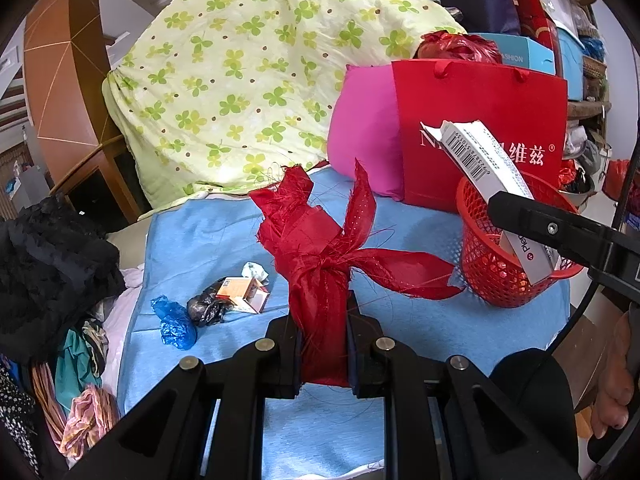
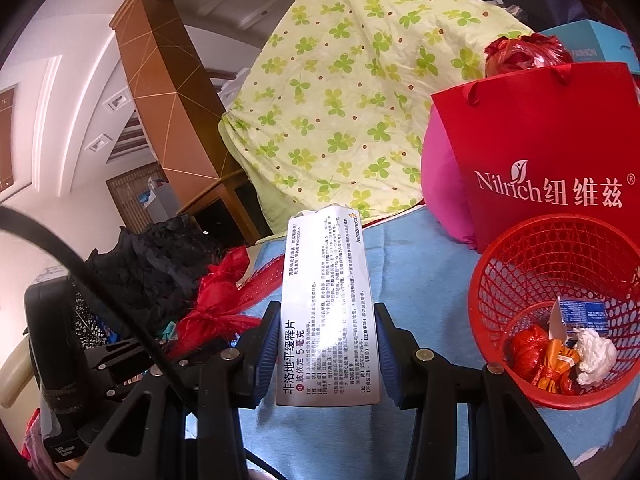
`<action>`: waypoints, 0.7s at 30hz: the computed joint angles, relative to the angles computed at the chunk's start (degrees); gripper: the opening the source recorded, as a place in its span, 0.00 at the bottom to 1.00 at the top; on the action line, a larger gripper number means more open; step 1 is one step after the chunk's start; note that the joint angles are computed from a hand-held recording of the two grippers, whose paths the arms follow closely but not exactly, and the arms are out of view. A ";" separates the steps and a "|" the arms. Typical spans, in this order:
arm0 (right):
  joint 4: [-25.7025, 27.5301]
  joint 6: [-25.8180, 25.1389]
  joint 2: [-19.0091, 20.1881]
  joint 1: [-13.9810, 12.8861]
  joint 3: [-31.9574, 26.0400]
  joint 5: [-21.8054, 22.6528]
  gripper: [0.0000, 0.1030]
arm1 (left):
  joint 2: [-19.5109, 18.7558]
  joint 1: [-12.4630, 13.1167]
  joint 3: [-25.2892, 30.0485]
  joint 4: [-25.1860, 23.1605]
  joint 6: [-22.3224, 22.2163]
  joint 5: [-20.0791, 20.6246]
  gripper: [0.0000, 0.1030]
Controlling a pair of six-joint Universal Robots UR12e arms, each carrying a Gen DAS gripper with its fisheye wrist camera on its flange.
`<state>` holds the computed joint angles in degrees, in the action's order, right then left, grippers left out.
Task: Collect trash
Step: 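Carry the red mesh bag and white box over the red wastebasket with both tools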
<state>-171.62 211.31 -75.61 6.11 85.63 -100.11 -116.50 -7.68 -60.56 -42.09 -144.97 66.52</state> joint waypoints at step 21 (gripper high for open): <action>-5.68 3.46 -3.66 -3.01 6.54 -0.85 0.46 | -0.19 -4.22 0.47 0.03 6.01 -0.47 0.18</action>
